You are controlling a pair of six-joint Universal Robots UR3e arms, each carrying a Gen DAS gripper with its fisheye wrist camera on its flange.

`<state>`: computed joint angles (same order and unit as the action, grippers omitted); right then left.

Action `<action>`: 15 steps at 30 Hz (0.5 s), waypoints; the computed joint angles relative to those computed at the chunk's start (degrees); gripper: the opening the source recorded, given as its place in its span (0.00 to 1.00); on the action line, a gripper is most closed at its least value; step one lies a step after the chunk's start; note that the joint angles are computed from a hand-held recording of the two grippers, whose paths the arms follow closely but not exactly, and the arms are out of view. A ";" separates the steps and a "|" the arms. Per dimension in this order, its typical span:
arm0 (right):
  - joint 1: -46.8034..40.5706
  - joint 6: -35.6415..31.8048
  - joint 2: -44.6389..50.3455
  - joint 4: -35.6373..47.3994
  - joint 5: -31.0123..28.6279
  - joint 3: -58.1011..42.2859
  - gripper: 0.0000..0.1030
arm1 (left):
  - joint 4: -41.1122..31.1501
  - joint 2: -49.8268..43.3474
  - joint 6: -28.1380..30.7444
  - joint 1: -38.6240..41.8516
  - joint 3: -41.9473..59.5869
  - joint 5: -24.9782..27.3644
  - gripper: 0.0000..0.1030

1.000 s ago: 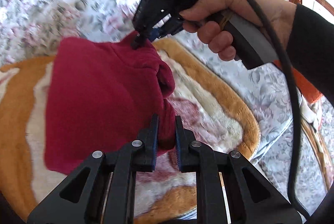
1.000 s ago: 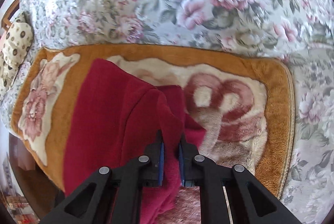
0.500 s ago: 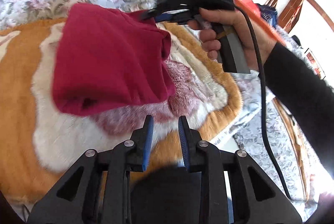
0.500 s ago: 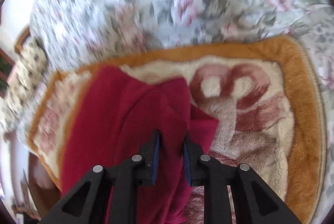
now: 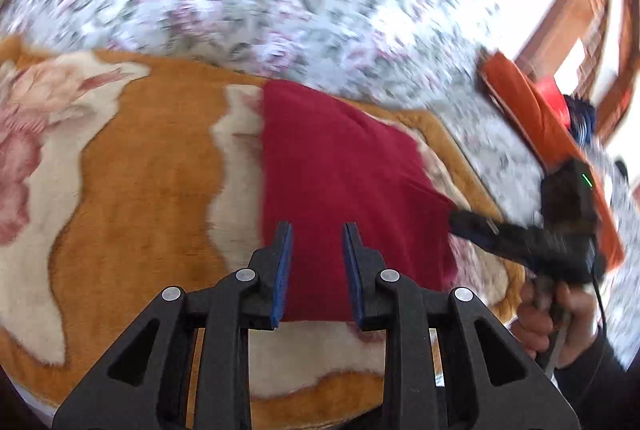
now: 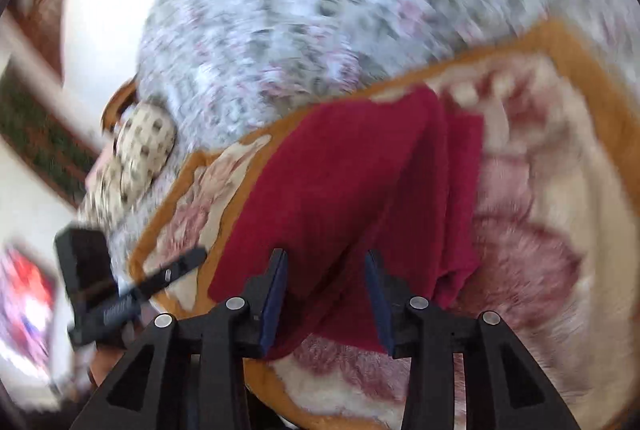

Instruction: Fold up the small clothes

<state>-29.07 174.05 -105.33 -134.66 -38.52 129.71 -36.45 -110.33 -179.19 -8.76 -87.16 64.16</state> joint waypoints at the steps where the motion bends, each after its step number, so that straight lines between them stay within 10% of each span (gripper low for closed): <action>1: -1.15 4.42 2.97 -5.65 2.91 2.42 0.41 | 0.61 0.49 1.37 -1.26 -0.71 -0.06 0.22; 8: 1.05 21.08 20.55 -17.52 1.80 -5.95 0.49 | 10.08 6.49 18.02 -11.48 -11.30 13.20 0.36; 15: -1.29 28.72 37.38 -25.00 15.15 -11.95 0.55 | 17.89 0.94 24.97 -14.78 -10.33 22.03 0.52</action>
<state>-30.36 202.77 -67.95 -159.66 -23.37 117.76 -18.56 -109.39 -154.22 -23.54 -97.50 86.20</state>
